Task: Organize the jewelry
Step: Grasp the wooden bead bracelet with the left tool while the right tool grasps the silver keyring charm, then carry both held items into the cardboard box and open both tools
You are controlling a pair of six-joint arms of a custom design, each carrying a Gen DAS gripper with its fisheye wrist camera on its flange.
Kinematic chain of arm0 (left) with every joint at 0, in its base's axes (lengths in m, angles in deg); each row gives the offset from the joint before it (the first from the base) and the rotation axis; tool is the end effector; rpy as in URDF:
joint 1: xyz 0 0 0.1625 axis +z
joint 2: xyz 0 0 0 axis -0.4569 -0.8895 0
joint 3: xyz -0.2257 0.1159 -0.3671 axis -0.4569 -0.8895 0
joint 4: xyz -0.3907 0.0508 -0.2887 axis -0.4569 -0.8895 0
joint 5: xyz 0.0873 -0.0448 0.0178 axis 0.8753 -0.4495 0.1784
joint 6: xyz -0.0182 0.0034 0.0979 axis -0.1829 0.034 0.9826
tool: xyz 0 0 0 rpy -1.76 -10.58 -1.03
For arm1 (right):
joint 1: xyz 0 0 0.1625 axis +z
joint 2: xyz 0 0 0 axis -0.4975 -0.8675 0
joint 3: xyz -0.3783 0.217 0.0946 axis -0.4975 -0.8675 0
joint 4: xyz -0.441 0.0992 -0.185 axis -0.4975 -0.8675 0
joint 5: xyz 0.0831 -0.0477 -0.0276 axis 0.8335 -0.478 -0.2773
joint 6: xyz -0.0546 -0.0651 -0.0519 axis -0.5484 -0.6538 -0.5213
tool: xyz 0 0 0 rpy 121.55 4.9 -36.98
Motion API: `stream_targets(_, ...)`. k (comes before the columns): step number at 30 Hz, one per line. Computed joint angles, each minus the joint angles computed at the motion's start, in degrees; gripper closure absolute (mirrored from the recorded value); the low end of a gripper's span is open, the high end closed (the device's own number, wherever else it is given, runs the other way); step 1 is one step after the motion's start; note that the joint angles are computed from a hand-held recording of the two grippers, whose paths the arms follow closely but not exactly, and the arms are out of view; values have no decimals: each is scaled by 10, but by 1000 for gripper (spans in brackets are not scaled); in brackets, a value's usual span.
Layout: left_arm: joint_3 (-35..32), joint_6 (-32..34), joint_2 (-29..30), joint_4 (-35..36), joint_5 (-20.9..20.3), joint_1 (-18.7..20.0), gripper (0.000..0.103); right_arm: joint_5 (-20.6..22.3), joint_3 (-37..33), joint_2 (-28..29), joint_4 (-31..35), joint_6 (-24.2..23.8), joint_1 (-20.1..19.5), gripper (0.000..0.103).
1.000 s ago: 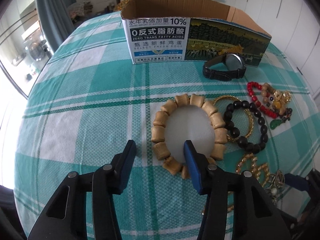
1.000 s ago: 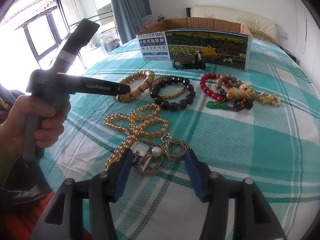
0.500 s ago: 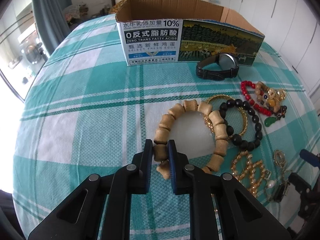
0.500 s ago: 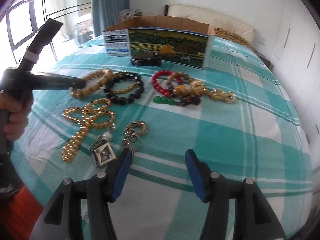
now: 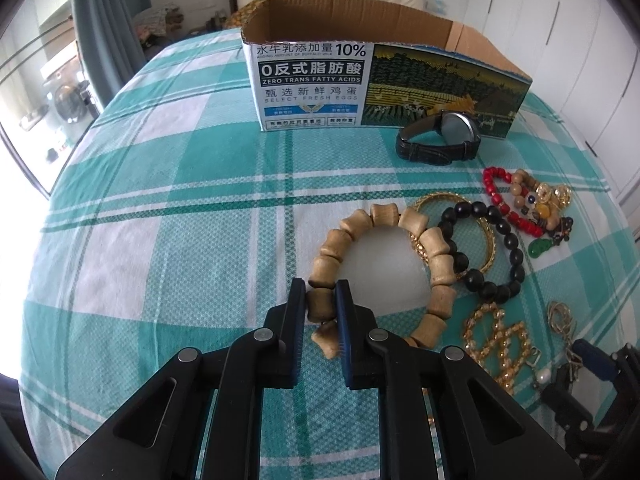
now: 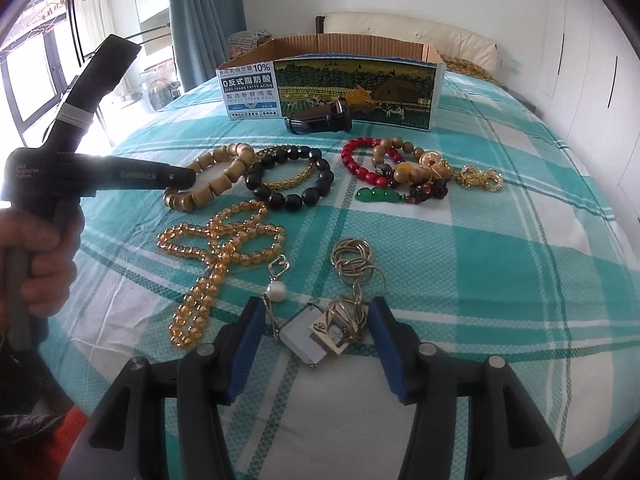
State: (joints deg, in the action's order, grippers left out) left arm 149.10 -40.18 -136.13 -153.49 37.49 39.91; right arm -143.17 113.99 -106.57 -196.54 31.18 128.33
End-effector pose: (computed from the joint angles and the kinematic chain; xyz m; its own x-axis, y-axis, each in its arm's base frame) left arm -0.3218 -0.2757 0.1134 -0.6892 -0.3502 -0.6343 0.1493 0.7880 -0.5973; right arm 0.1449 -0.3013 0.2723 -0.5686 -0.6339 0.5242 -0.7719 0.6315 -0.0737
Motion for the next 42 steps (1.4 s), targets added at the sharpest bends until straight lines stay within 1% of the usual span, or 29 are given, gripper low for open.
stream_targets(3, 8, -12, -14, -6, -3, -3, 90, 13, -8, -28, 43, 6, -19, 61)
stream_targets(5, 13, -20, -22, -9, -2, -4, 90, 33, -16, -45, 71, 10, -34, 61)
stream_targets(9, 21, -15, -37, -30, -7, -9, 90, 55, -34, -61, 98, 21, -42, 61)
stream_targets(14, 20, -11, -53, -36, -6, -14, 91, 75, -64, -54, 119, 37, -33, 61)
stream_targets(19, 13, -10, -69, -32, 2, -19, 91, 91, -95, -33, 131, 55, -18, 61)
stream_targets(25, -5, 15, -77, -37, 13, -18, 91, 105, -137, 3, 135, 66, 5, 61)
stream_targets(30, -25, 38, -86, -34, 30, -17, 91, 116, -179, 50, 124, 73, 31, 61)
stream_targets(34, -55, 64, -93, -26, 60, -7, 91, 124, -227, 107, 112, 85, 53, 61)
stream_targets(36, -74, 82, -92, -22, 79, 1, 91, 127, -254, 142, 102, 92, 65, 61)
stream_targets(40, -124, 115, -70, 5, 128, 29, 91, 130, -308, 220, 69, 105, 87, 61)
stream_targets(42, -141, 148, -62, -10, 146, 50, 91, 128, -336, 264, 61, 112, 96, 61)
